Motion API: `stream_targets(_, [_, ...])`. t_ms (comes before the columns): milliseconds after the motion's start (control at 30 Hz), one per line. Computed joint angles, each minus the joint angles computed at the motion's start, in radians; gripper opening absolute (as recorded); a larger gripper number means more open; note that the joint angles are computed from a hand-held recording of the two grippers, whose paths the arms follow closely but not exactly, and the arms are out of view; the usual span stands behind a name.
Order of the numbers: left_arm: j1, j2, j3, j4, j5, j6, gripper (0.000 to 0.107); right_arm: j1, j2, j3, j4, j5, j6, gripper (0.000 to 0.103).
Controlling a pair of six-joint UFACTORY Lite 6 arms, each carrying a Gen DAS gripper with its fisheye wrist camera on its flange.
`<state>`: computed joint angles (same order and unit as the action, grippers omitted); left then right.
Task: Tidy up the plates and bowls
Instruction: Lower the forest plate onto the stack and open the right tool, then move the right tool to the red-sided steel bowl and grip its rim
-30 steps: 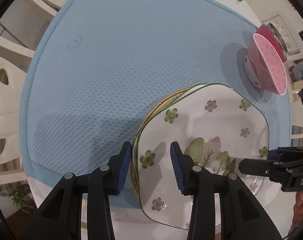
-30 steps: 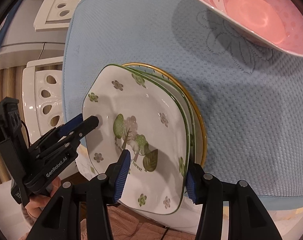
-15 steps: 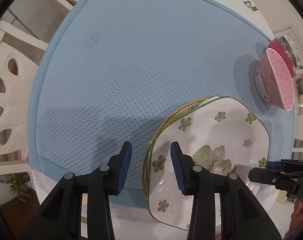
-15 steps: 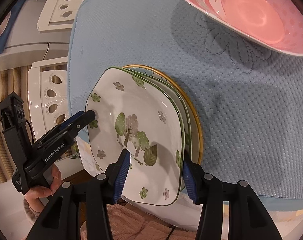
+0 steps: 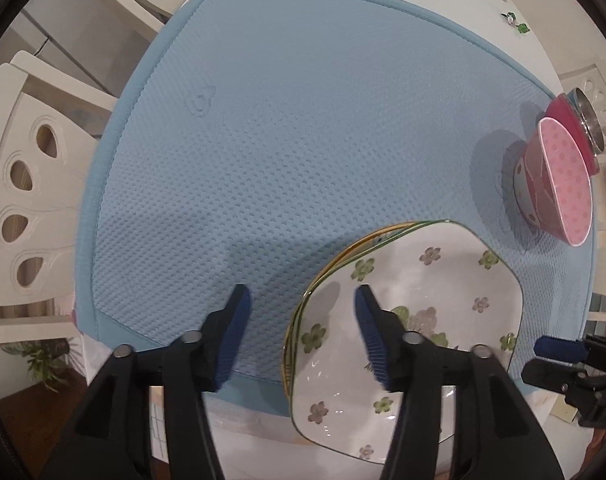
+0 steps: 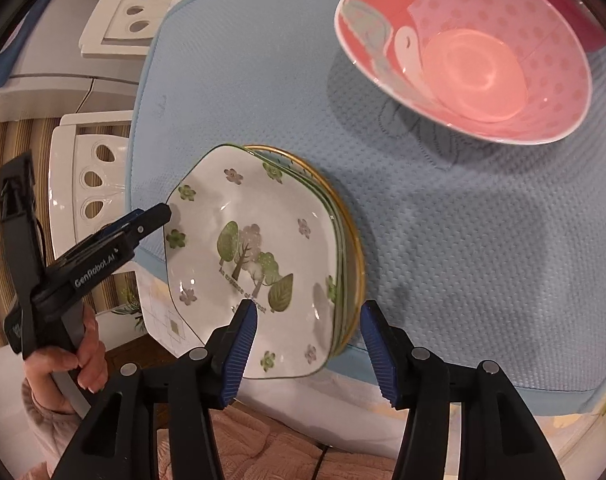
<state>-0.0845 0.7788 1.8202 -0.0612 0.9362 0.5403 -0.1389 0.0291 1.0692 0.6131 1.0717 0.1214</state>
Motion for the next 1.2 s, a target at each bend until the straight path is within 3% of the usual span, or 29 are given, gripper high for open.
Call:
stream_targets(200, [-0.059,-0.024,-0.021,0.033,-0.002,-0.114,0.072,-0.072,-0.088,-0.052,0.019,0.012,-0.044,0.059])
stream_targets(367, [-0.063,-0.028,-0.025,0.002,0.043,-0.141,0.072,-0.201,-0.182,-0.087,0.072,0.05,-0.131,0.072])
stream_targets(500, [-0.112,-0.04,-0.031,0.015,0.06,-0.207,0.072,-0.338,-0.198,-0.085,0.08,0.105,-0.204,0.073])
stream_targets(733, [-0.252,-0.043,0.044,0.082,0.109,-0.346,0.072,-0.56,-0.087,0.005,0.041,0.166,-0.349,0.073])
stream_targets(1033, [-0.446,0.111,0.388,0.161,0.264,-0.475,0.072,-0.751,0.135,0.25,0.064,0.278,-0.479,0.073])
stream_targets(1200, [-0.525,0.149,0.48,0.158,0.307,-0.495,0.072,-0.808,0.273,0.441,0.085,0.336,-0.475,0.073])
